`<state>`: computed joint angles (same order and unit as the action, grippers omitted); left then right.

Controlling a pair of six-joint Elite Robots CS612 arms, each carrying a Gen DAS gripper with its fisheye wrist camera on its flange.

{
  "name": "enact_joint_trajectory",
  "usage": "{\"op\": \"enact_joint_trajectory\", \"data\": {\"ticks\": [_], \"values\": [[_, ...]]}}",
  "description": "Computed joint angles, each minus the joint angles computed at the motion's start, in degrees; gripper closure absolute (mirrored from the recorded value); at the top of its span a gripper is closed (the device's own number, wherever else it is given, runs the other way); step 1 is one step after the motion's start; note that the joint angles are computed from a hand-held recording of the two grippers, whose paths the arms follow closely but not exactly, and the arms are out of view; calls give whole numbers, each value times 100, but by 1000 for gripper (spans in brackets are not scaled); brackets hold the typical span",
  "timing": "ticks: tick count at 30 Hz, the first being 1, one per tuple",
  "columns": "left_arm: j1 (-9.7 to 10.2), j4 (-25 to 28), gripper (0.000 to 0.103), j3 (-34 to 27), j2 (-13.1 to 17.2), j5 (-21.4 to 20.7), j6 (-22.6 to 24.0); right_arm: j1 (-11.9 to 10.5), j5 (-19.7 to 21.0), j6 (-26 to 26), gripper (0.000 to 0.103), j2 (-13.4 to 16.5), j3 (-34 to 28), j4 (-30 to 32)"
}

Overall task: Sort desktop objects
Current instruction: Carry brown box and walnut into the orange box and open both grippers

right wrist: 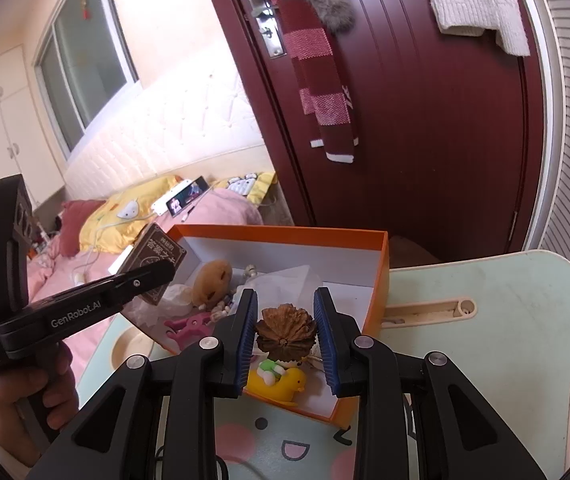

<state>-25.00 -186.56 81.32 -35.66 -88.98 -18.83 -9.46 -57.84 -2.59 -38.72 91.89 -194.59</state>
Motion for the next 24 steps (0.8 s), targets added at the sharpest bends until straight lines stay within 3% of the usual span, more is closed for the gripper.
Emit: {"op": "enact_joint_trajectory", "data": {"ticks": [3,4,5,6,9,13,14,18,21,23,24], "values": [[-5,-43,49,32,-18,40,-44,-3,3,21,72,1,4,2],[-8,-162,37,62,-20,85,-110,-11,26,74,67,5,7,-21],[-10,-279,34,91,-22,131,-175,-22,53,132,57,6,10,-40],[5,-324,34,103,-29,92,-224,-32,77,195,50,8,14,-68],[30,-365,34,137,-60,149,-318,-54,95,264,48,0,27,-110],[58,-373,32,158,-97,629,-344,-68,91,157,48,-23,33,31],[73,-359,27,152,-101,759,-391,-78,144,131,48,-26,32,77],[218,-285,21,132,-116,1012,-950,-134,529,-44,47,-46,39,282],[373,102,21,4,-85,773,-1247,-188,1031,-213,36,-47,27,530],[480,323,21,-115,-23,201,-1211,-187,1136,-365,35,-62,21,786],[555,515,21,-213,26,-328,-1157,-179,1086,-424,35,-67,30,829]]}}
